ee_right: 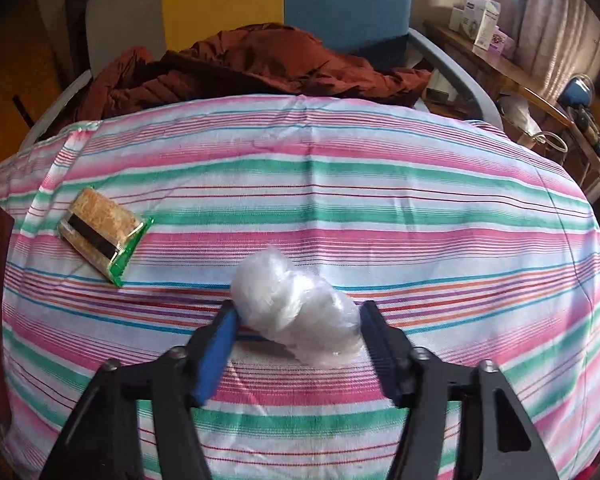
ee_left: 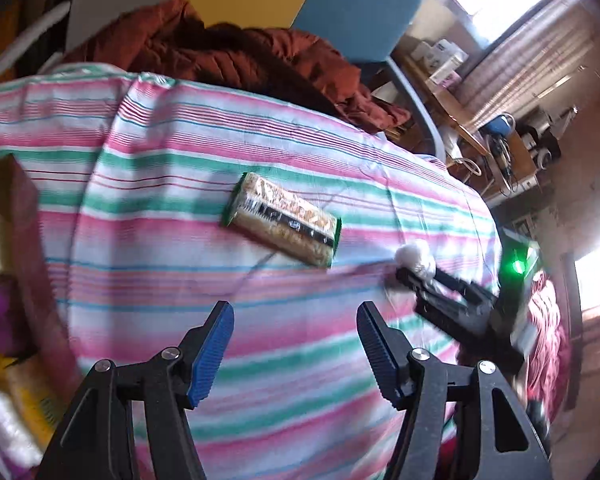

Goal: Organize objects
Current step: 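Grasp the cracker bar packet with the left tool while the right tool grasps the clear bag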

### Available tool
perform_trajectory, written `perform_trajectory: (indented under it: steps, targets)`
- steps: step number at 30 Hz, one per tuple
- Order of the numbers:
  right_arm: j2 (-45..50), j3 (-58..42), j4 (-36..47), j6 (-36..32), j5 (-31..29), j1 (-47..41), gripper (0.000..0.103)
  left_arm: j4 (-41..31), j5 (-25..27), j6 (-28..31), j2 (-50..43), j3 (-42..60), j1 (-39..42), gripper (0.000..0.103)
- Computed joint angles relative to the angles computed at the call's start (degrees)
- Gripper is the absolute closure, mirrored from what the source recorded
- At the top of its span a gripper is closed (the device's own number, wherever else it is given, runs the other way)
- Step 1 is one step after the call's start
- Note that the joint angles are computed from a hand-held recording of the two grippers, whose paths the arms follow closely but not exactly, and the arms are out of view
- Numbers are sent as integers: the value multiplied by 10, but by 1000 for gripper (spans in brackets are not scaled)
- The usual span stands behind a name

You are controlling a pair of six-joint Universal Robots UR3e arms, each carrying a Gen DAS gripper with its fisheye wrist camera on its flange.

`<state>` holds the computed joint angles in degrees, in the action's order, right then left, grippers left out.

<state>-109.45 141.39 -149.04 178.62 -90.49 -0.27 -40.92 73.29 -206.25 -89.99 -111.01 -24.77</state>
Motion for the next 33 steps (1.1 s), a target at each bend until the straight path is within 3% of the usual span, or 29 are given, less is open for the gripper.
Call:
perform_trajectory:
  steps: [1, 6, 10, 18, 24, 25, 27, 33]
  targets:
    - [-3, 3, 0, -4, 3, -2, 56, 3, 0, -10, -21, 13, -1, 38]
    - [-39, 3, 20, -18, 28, -12, 57, 8, -17, -65, -137, 93, -3, 38]
    - [-71, -1, 44, -23, 47, -21, 57, -10, 11, -115, -210, 172, -12, 38]
    - [-143, 2, 89, -41, 94, -65, 57, -105, 96, -100, -338, 375, -51, 32]
    - [-169, 4, 122, -54, 114, -96, 57, -247, 189, -49, -449, 581, -112, 26]
    - [-171, 5, 125, -56, 118, -101, 57, -243, 201, -45, -452, 582, -117, 27]
    - [-176, 8, 127, -59, 122, -106, 57, -197, 220, -46, -428, 528, -119, 45]
    - [-166, 14, 107, -63, 118, -87, 57, -51, 200, 0, -301, 300, -107, 51]
